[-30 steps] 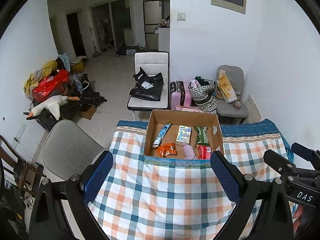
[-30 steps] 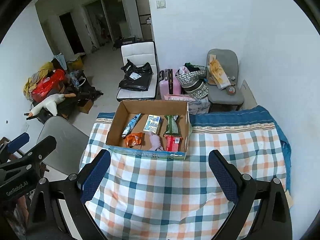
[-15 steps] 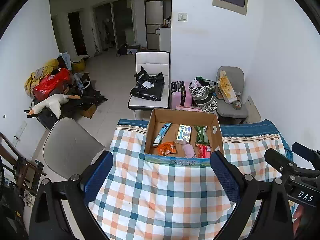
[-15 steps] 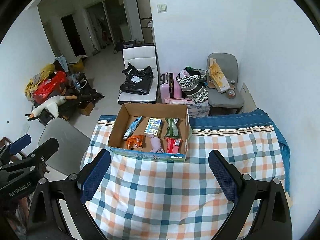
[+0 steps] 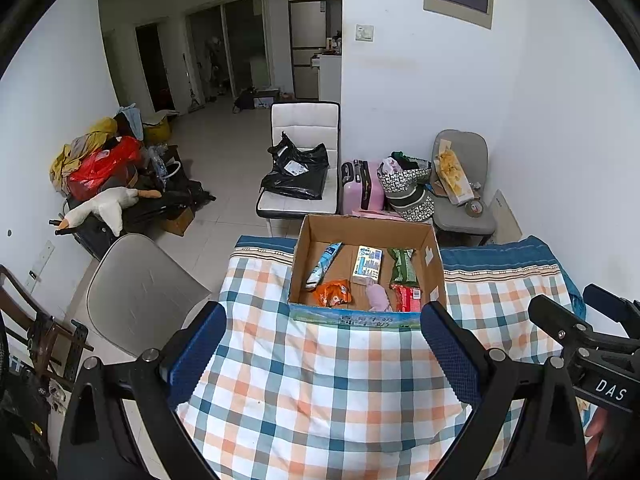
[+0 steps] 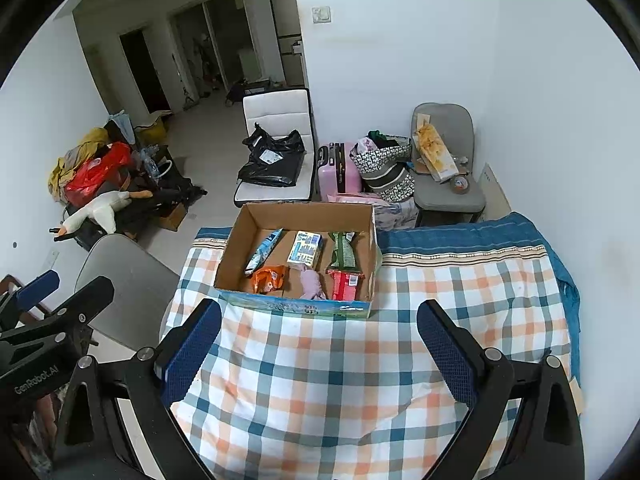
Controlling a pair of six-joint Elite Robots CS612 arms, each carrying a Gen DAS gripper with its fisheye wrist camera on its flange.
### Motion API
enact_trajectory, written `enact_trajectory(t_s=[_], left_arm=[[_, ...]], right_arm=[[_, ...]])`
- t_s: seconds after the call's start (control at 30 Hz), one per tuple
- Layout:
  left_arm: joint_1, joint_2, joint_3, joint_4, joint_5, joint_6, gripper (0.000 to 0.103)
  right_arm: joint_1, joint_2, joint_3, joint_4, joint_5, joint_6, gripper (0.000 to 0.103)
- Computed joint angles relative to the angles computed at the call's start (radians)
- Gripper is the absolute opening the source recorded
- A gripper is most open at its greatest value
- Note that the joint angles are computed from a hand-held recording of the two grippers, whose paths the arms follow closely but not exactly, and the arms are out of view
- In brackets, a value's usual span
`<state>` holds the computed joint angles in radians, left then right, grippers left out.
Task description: Organize soft objects
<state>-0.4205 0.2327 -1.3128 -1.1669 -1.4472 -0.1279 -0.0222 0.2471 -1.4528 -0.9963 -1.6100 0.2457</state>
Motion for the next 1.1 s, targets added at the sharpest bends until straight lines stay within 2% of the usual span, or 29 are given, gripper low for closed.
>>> enact_trajectory(t_s=[1.1], left_arm=[[-0.008,0.013,-0.033,0.021,0.001,-0.007,0.1]], right_arm=[[0.002,0.009,-0.02,-0.002,-0.023,0.01,0.1]])
